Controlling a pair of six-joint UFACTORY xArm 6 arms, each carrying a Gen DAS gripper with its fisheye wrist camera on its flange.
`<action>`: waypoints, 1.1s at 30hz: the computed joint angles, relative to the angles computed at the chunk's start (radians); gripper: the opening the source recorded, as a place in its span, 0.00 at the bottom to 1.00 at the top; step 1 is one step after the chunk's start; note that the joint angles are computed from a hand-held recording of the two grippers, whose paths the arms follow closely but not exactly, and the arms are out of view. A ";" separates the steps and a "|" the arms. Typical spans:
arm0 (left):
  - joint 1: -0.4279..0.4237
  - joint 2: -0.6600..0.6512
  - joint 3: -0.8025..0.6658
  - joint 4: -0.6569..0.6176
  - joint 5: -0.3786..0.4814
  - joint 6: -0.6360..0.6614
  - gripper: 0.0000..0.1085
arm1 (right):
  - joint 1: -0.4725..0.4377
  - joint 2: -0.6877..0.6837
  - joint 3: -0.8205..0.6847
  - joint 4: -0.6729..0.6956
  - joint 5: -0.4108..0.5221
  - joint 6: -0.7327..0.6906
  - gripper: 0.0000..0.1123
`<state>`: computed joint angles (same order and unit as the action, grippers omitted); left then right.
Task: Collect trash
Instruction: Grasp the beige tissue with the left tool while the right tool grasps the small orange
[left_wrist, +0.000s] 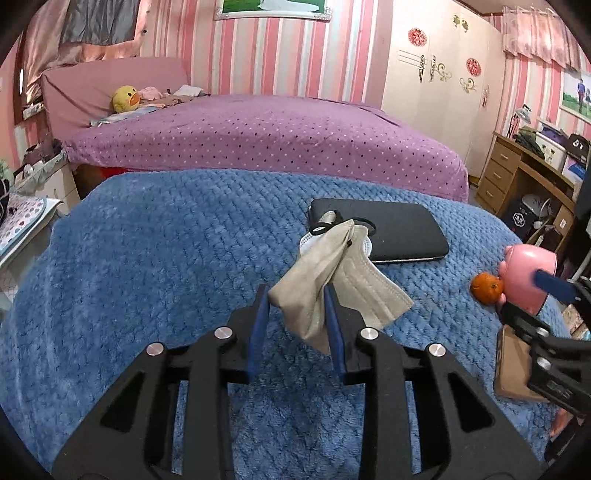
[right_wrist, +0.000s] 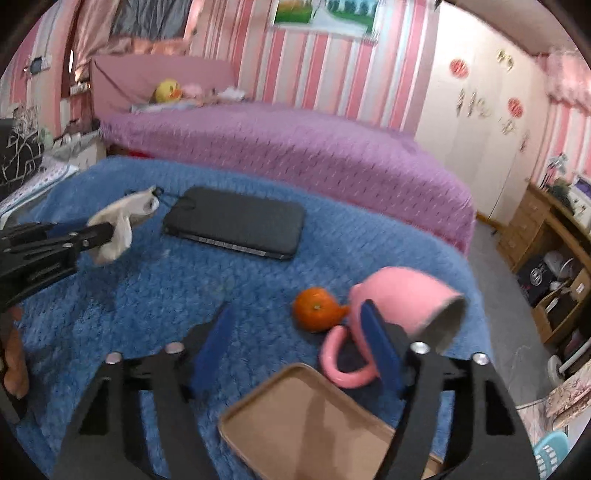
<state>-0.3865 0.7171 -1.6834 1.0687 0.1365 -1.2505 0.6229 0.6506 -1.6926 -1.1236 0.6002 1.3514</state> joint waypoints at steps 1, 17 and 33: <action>-0.003 0.002 -0.005 0.010 0.003 -0.002 0.26 | -0.001 0.021 -0.026 0.036 0.011 -0.039 0.55; 0.002 -0.001 0.009 0.044 -0.009 -0.022 0.26 | -0.004 0.187 -0.279 0.220 0.162 -0.287 0.37; -0.003 0.002 0.004 0.068 -0.006 -0.041 0.26 | -0.020 0.119 -0.177 0.140 0.063 -0.192 0.14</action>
<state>-0.3893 0.7194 -1.6791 1.1368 0.1304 -1.2916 0.6033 0.7698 -1.8692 -0.9839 0.6633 1.1592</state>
